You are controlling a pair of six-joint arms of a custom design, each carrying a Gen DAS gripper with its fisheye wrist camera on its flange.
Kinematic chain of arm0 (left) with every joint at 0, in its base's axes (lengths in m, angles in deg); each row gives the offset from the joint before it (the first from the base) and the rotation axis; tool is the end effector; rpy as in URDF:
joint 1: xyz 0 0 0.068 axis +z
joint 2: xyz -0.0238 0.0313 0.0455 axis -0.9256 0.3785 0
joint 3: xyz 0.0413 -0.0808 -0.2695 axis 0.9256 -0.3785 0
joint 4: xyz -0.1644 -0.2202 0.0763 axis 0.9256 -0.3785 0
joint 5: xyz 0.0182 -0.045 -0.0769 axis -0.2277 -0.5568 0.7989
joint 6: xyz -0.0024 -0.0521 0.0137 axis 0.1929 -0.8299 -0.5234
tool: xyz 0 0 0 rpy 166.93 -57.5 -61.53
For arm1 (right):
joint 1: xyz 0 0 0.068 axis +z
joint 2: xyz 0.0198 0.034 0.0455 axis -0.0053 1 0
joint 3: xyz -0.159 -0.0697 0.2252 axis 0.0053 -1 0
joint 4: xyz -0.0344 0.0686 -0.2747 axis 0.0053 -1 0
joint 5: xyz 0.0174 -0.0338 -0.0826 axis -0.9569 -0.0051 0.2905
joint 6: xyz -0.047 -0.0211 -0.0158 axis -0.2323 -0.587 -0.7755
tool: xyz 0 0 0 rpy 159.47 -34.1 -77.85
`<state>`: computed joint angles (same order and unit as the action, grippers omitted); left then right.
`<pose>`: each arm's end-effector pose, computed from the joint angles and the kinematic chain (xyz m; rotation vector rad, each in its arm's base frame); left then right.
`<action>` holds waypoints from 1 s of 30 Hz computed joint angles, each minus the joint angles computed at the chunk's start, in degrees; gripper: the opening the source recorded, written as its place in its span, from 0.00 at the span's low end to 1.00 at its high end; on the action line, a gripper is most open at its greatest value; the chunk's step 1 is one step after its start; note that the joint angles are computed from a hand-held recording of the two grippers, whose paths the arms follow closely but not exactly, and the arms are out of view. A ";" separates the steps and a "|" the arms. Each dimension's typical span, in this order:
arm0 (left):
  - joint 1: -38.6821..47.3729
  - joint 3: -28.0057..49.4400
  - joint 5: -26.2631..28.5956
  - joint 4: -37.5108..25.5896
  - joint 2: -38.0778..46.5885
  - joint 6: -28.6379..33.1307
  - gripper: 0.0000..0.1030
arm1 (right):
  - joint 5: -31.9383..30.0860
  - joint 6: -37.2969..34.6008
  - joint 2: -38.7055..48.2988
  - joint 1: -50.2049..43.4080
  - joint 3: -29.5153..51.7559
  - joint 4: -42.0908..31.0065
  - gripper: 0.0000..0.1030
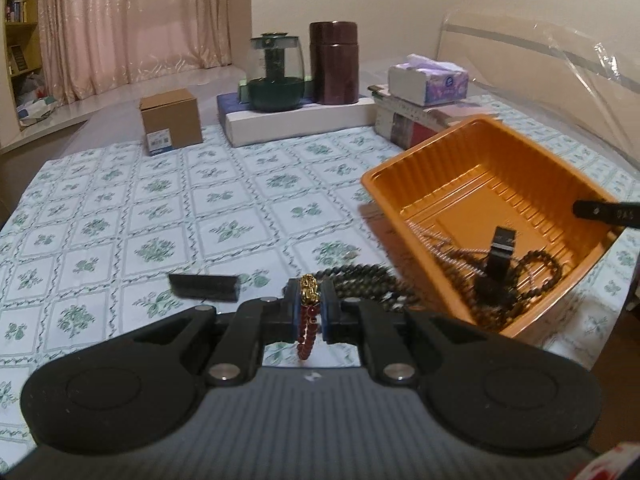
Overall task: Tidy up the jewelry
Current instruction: 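Carry the red bead bracelet into the orange tray and release it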
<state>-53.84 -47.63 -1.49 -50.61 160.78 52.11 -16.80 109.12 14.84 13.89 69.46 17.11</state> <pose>0.2594 0.0471 0.1231 0.4277 2.1691 -0.2052 0.2121 0.0416 0.1232 0.2781 2.1284 -0.0257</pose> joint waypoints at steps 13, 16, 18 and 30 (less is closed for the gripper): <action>-9.16 1.81 2.22 -2.84 -5.49 -5.76 0.08 | -0.04 -0.04 -0.26 0.01 0.02 -0.15 0.08; -11.79 2.94 3.55 -2.91 -5.80 -7.89 0.08 | 0.03 0.19 -0.34 0.05 0.12 -0.27 0.08; -13.54 3.45 4.26 -2.86 -5.99 -8.91 0.08 | 0.00 0.22 -0.40 0.05 0.13 -0.34 0.08; -22.41 5.03 8.70 -1.53 -1.55 -12.63 0.08 | -0.81 0.42 -0.74 -0.54 -0.22 -0.11 0.08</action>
